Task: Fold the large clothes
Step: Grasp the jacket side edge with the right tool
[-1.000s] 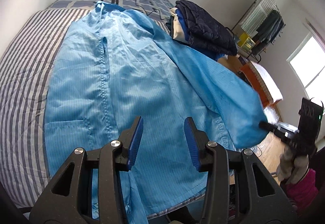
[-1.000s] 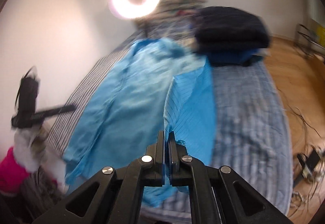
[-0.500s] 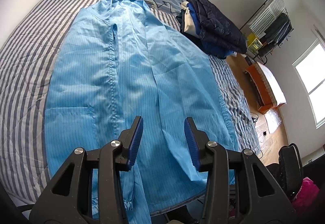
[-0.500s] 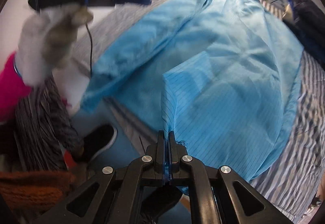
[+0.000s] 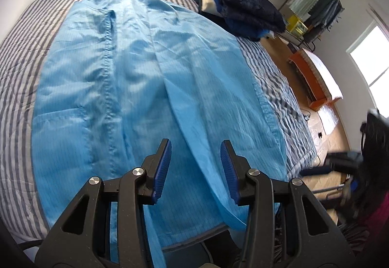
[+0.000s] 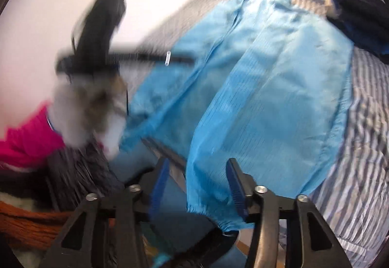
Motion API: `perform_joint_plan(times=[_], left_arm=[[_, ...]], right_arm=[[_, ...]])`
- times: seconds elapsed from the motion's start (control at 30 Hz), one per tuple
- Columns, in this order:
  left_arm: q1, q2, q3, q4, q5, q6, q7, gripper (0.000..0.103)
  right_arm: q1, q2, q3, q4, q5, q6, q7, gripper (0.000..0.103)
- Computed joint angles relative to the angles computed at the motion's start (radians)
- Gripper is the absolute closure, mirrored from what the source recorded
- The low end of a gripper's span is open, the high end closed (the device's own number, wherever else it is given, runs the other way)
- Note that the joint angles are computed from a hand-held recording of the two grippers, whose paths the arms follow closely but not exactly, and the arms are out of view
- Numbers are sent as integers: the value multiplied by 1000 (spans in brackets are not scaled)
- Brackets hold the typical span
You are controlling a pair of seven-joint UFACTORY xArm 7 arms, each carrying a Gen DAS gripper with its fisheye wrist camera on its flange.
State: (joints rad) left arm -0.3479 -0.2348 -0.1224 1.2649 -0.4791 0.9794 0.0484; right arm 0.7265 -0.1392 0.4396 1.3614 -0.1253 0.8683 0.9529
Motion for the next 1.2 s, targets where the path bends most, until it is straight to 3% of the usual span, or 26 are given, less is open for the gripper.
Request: perform_joint_plan(times=[0.1, 0.17, 0.23, 0.5, 0.73, 0.8, 0.83, 0.87, 0.97, 1.2], left_arm=[[-23, -5, -6, -12, -39, 15, 30, 61], [-40, -6, -19, -25, -48, 20, 46, 61], [-55, -2, -34, -33, -35, 28, 55, 61], [-60, 14, -54, -92, 38, 39, -16, 61], [-64, 18, -58, -115, 67, 25, -36, 61], [-67, 19, -61, -117, 74, 19, -40, 61], [-69, 21, -61, -117, 73, 17, -40, 61], [-71, 23, -61, -115, 73, 16, -40, 61], [-78, 23, -61, -111, 64, 16, -36, 61], [-105, 38, -79, -98, 45, 9, -20, 61]], right_arm=[[-37, -87, -18, -86, -12, -10, 83, 51], [-69, -144, -37, -166, 21, -62, 126, 58], [-99, -172, -45, -223, 47, -107, 150, 59], [-183, -172, -92, -344, 134, -182, 155, 59], [-188, -134, -119, -398, 202, -296, 125, 59], [-186, -118, -123, -409, 222, -340, 123, 72], [-182, -117, -127, -416, 234, -355, 115, 88], [-184, -110, -125, -411, 229, -350, 116, 96], [-201, -87, -103, -363, 160, -288, 137, 100], [-220, -131, -104, -314, 80, -125, 150, 103]])
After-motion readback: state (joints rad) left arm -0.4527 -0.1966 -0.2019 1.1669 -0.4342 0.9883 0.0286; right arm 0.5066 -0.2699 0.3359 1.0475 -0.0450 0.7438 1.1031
